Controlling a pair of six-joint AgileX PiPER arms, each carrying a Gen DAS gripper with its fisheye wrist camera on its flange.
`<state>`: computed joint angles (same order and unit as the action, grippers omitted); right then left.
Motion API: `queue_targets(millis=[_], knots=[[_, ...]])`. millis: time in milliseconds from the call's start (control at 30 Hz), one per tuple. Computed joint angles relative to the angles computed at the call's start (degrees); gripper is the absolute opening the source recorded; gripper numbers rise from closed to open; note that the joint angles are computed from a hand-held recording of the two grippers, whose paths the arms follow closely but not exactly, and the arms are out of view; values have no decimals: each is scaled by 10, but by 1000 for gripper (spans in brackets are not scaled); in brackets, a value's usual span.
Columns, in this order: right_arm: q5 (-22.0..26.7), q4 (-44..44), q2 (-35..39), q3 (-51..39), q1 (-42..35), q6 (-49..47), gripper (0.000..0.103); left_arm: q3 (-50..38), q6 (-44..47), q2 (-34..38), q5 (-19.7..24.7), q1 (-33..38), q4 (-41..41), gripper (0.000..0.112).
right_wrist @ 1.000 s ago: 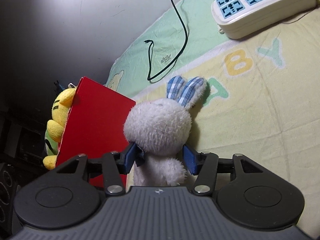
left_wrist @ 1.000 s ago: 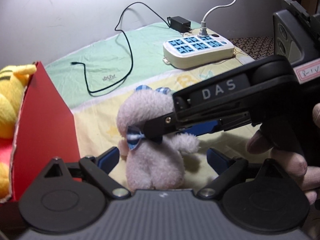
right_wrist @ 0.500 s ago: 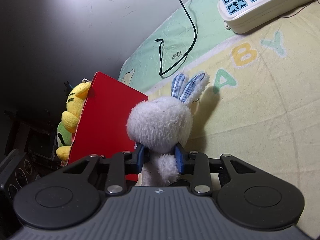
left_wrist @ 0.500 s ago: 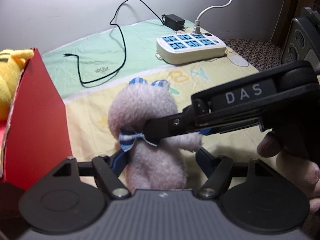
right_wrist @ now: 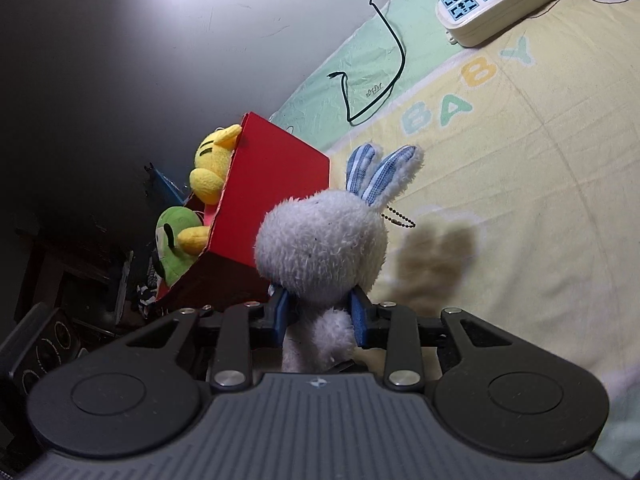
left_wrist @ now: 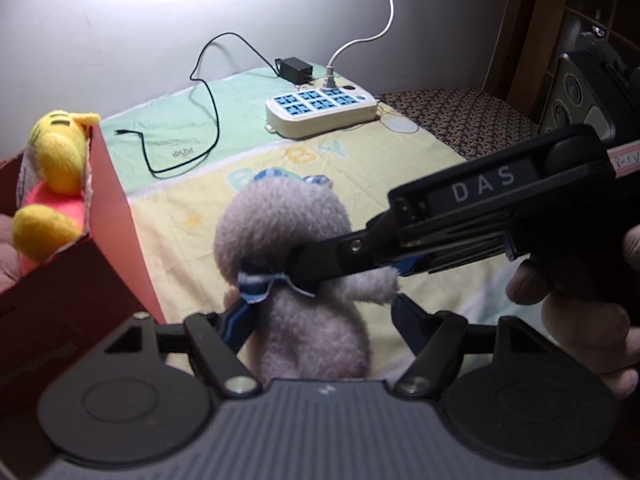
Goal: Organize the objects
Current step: 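Lift the bow-tie bunny with the right gripper and carry it to the red box, then lower the bunny into the box beside the tiger with the right gripper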
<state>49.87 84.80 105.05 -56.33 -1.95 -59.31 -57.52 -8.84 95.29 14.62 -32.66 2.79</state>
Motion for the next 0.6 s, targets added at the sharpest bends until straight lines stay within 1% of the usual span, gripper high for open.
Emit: queue_targets(millis=[133,267,367,500,600], knots=[[-30,19,-58,35,36,2,34,57,87,-70,-8,15,-64,74],[-68,38,-107,42,81,-4,34,95,239,-141,-6,54,-193,74],[-94,59,-128,30,115,-17,34,112,345,-189,-1,90,-283,74],[-110,84,-125,-3,148,-26,34,117,498,-230,16,149,-415,74],[-122,95,-103,-44,172,-32,34,109,596,-238,33,199,-499,74]])
